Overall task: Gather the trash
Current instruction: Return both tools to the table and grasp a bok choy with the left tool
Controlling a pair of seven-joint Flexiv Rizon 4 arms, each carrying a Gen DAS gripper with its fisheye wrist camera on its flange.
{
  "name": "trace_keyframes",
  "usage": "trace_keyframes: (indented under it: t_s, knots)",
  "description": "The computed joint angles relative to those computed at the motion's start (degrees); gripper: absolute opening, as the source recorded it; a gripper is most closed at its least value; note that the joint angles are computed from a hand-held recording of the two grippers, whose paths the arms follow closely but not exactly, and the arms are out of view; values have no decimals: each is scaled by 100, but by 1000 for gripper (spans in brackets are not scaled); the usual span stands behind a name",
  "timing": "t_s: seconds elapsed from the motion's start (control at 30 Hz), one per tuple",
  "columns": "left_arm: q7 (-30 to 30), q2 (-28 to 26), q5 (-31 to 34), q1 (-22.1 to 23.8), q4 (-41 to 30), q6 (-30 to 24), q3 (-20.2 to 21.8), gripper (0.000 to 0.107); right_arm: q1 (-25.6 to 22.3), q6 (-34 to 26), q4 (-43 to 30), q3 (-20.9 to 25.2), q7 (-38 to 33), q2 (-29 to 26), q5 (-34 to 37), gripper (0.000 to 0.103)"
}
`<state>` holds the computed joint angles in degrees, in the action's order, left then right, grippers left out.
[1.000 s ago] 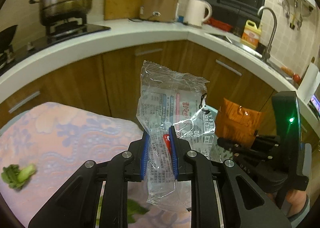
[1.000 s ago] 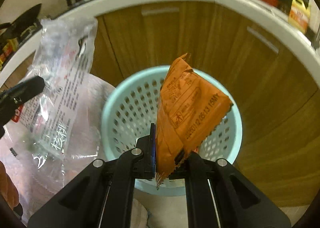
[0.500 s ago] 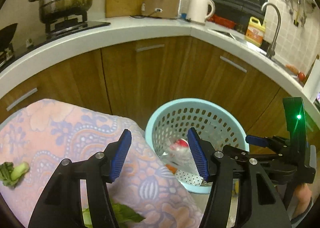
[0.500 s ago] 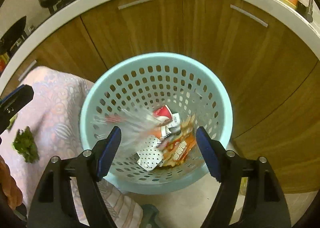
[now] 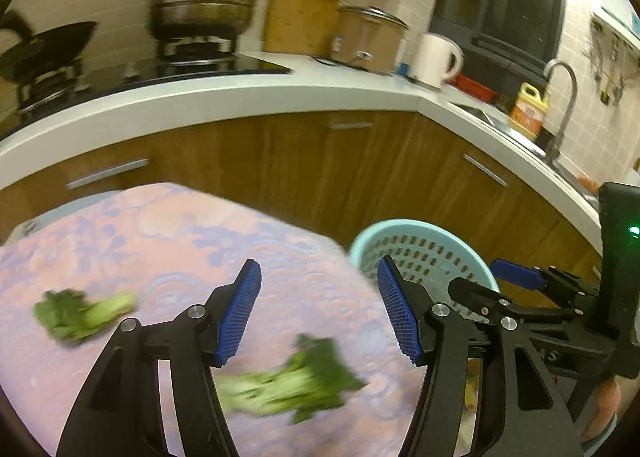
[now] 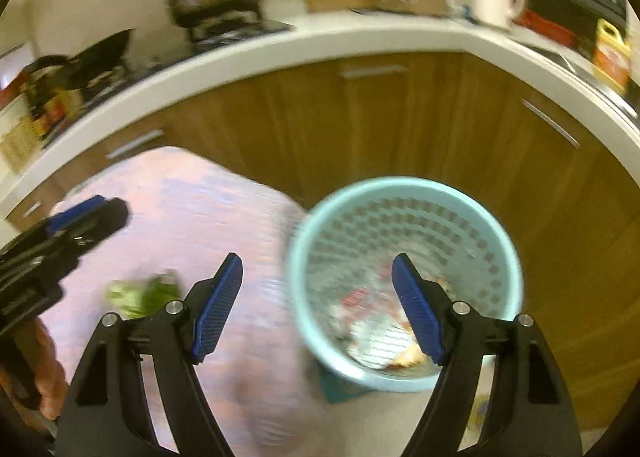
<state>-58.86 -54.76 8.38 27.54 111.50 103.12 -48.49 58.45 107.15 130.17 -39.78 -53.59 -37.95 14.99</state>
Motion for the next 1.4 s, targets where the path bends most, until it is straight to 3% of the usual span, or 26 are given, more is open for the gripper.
trace_keyframes:
  t_s: [0.13, 0.27, 0.33, 0.57, 0.7, 0.77, 0.87, 1.0, 1.1, 1.23, 1.33, 1.4]
  knots:
    - [-155, 58, 20, 469, 148, 172, -61, 59, 163, 132, -318, 110, -107, -214, -70, 73]
    - [-308, 128, 16, 871, 151, 57, -61, 59, -297, 325, -736, 891, -261, -329, -201, 73]
    - [-341, 134, -30, 1017, 128, 13, -35, 59, -328, 323, -863, 1041, -313, -424, -161, 73]
    - [-439, 202, -318, 1158, -98, -156, 375, 59, 115, 194, -827, 828, -66, -600, 162, 73]
    - [-149, 44, -580, 1050, -520, -657, 485, 59, 454, -27, -560, 540, -20, -428, 68, 73]
    - [128, -80, -713, 1068, -675, -946, 410, 61, 199, -208, -461, 886, -13, -149, -194, 73]
    - [502, -246, -989, 1020, -952, -1559, 348, 62, -520, -283, -499, 1753, -32, 54, -647, 69]
    - [1010, -372, -1260, 1149, -922, -2163, 145, 62, -891, -517, -748, 2112, 83, -37, -1030, 69]
    - [1407, -326, -1322, 1273, -659, -2283, 46, 60, -1059, -661, -967, 2154, 300, -172, -1216, 69]
    - [1972, -166, -1466, 1440, -441, -2966, -66, 60, -1794, -342, -1163, 2740, 544, -239, -1288, 69]
    - [2324, 7, -1462, 1434, -211, -2803, -57, 60, -2332, -180, -1324, 3216, 642, -295, -1347, 69]
    - [2397, 60, -1575, 1374, -174, -2557, -29, 60, -2393, -137, -1362, 3259, 663, -319, -1360, 69]
